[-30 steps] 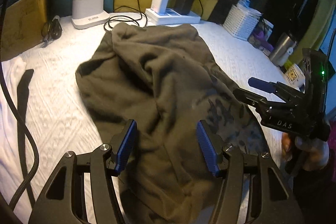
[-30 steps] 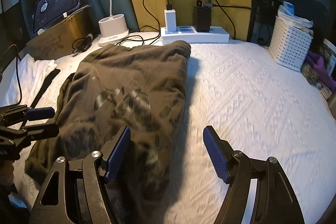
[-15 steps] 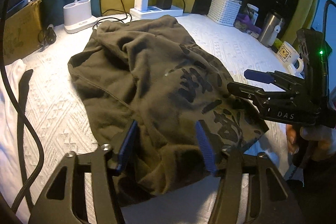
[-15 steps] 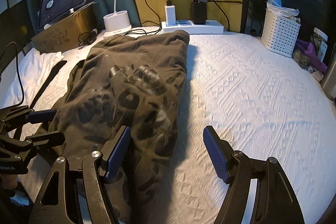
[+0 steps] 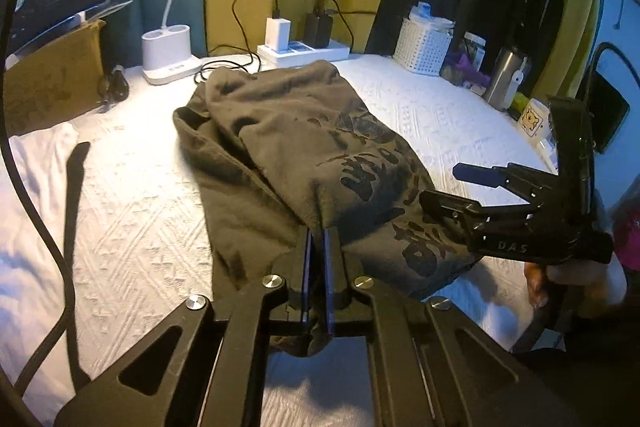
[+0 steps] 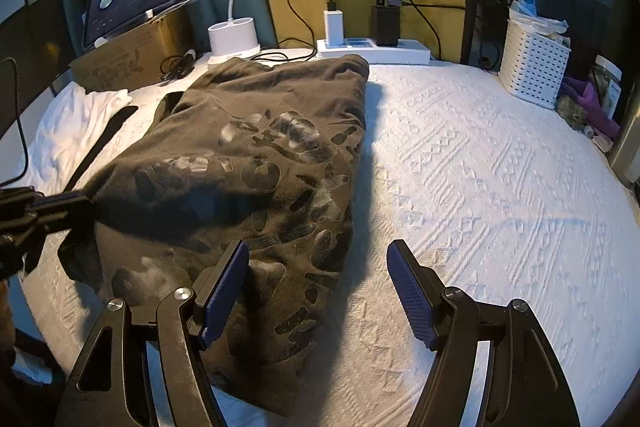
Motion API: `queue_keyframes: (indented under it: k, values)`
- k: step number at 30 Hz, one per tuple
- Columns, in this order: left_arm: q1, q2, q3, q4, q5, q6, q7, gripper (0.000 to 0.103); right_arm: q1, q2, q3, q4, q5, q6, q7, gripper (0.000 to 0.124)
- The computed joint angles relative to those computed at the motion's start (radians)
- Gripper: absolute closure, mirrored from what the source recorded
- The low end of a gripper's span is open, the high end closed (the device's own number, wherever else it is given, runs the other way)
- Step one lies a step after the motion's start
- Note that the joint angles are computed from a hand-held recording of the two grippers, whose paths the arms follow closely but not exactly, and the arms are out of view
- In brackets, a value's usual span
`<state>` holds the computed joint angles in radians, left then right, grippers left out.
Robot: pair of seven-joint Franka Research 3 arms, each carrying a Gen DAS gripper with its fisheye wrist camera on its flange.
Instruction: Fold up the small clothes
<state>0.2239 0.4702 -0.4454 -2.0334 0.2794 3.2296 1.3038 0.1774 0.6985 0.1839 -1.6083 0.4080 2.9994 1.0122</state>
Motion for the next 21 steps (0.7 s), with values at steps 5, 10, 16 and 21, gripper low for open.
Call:
queue_keyframes:
  k: [5,10,16,21]
  values:
    - [0.021,-0.013,-0.01,-0.038,-0.001,0.011,-0.014,0.101,0.01,-0.007,-0.006,-0.013,-0.008,-0.003,0.001,0.051]
    - [0.08,0.009,-0.06,-0.061,-0.01,0.002,-0.031,0.101,0.026,-0.01,-0.025,-0.027,-0.022,-0.018,0.014,0.051]
    - [0.092,-0.004,-0.066,-0.092,-0.007,0.012,-0.058,0.101,0.0,-0.04,0.009,-0.098,-0.005,-0.002,-0.004,0.051]
    - [0.065,-0.016,-0.048,-0.082,-0.006,-0.017,-0.068,0.099,-0.185,-0.049,0.219,-0.156,0.14,0.0,-0.151,0.061]
